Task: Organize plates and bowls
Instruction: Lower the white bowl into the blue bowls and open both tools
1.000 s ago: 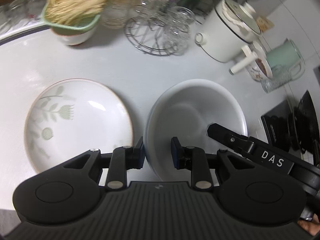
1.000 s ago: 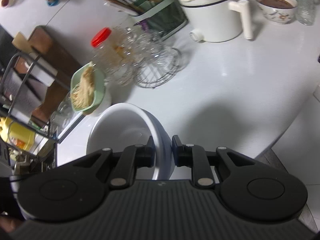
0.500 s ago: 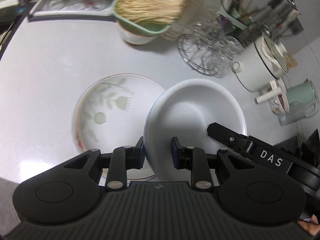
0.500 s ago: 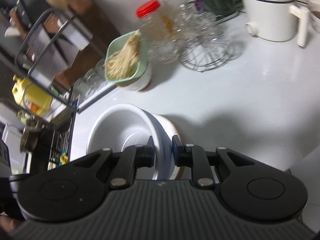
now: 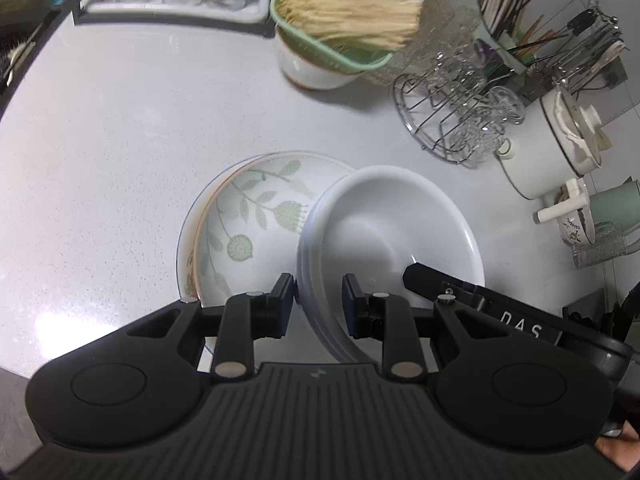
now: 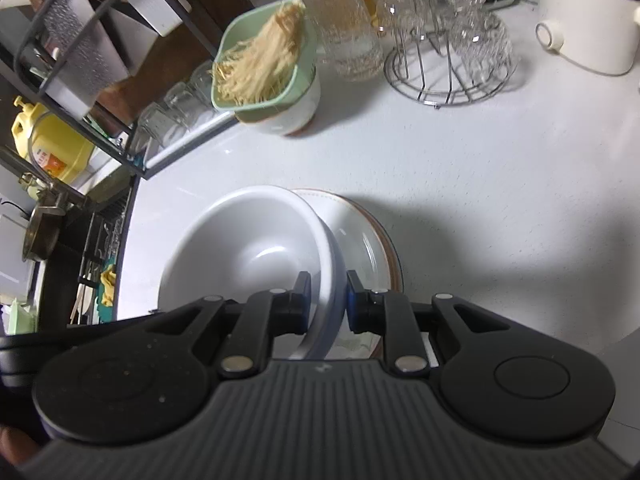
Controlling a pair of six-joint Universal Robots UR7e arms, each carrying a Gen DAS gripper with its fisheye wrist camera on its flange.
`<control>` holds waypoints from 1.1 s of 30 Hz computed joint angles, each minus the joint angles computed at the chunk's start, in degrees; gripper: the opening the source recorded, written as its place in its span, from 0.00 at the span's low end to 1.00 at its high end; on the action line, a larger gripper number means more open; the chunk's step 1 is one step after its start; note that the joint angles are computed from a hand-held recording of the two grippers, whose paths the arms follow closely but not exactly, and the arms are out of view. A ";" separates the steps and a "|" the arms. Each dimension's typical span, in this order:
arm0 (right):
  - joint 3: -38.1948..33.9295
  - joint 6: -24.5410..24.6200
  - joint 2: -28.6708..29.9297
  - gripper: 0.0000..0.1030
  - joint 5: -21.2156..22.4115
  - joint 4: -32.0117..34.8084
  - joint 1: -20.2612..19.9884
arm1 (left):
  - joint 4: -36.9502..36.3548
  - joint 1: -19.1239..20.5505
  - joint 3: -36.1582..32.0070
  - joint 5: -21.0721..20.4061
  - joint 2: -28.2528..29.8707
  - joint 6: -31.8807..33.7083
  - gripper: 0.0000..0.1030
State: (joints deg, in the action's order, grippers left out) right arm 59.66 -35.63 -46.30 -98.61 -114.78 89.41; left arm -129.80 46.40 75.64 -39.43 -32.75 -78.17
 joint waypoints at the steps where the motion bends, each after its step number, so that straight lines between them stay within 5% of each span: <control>1: -0.42 -0.14 0.42 0.20 -0.23 0.43 0.00 | -0.09 0.20 -0.04 -0.11 0.17 -0.10 0.28; 18: -5.42 -4.56 5.51 0.21 -1.83 5.23 -0.37 | 2.31 1.72 -0.44 1.20 2.31 -4.23 0.28; 21: -6.11 -4.97 5.64 0.22 -1.37 5.97 -0.32 | 4.87 1.43 -1.67 1.43 2.58 -5.94 0.39; 23: -7.12 -5.09 5.82 0.27 -1.33 7.20 -0.15 | 8.09 0.90 -2.79 1.76 2.51 -7.30 0.47; 26: -7.44 -6.86 4.97 0.58 -0.25 7.62 0.08 | 15.72 -0.63 -4.77 3.68 2.27 -11.24 0.53; 33: -8.36 -9.27 1.68 0.60 4.39 9.44 0.33 | 31.95 -5.27 -10.22 8.14 2.40 -21.24 0.68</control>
